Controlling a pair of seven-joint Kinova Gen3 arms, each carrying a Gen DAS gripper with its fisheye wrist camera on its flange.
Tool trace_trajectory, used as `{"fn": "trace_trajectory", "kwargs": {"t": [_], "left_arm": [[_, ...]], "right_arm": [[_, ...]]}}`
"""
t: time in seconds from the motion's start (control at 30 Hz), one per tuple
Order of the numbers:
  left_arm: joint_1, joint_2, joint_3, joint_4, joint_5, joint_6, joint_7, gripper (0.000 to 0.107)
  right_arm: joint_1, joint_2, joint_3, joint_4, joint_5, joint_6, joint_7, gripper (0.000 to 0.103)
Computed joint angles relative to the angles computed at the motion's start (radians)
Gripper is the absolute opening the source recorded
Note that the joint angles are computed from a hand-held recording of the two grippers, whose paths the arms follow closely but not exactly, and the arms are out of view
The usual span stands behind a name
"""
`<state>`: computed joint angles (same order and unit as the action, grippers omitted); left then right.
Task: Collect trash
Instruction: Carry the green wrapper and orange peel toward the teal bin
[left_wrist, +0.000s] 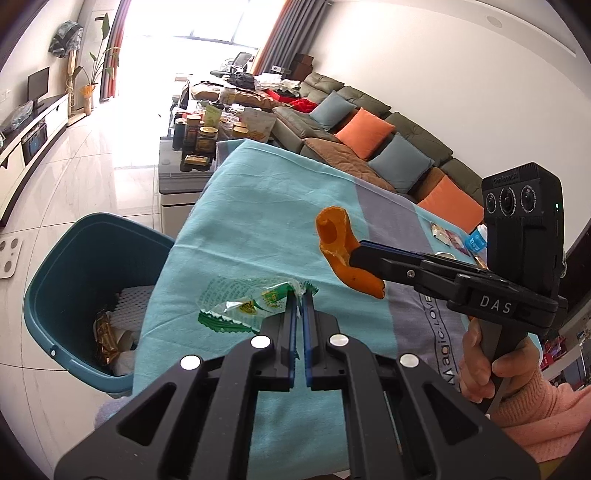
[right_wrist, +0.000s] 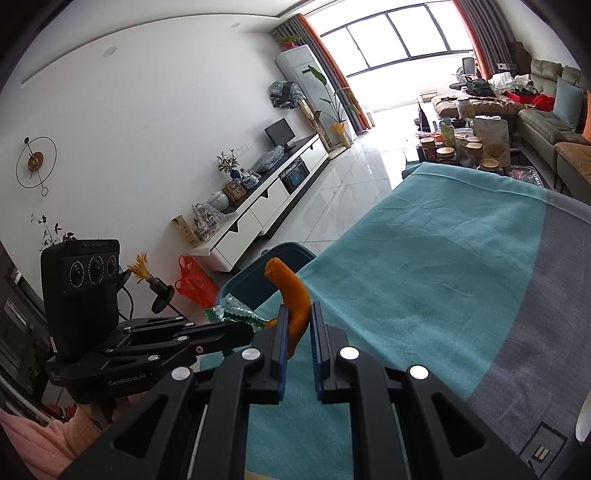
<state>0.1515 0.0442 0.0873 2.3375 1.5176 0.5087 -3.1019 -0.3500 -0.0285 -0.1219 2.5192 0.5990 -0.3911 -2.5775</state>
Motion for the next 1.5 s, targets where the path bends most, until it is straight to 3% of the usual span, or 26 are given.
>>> {"fn": "trace_trajectory", "kwargs": {"t": [0.83,0.97,1.5], "left_arm": [[-0.032,0.019,-0.015,-0.02,-0.04,-0.047,0.036,0.003],[-0.038,0.026,-0.015,-0.026,-0.049,-0.054,0.041,0.003],[-0.074,0.037,-0.028,-0.036,-0.065,-0.103,0.066,0.004]], "right_arm": [[0.073,0.126,-0.092,-0.115,0.118,0.031,-0.071,0.01],[0.107,0.141,-0.105,-0.136,0.192,0.023,-0.131,0.01],[0.136,0.213,-0.217,-0.267,0.318,0.137,-0.231,0.01]]}}
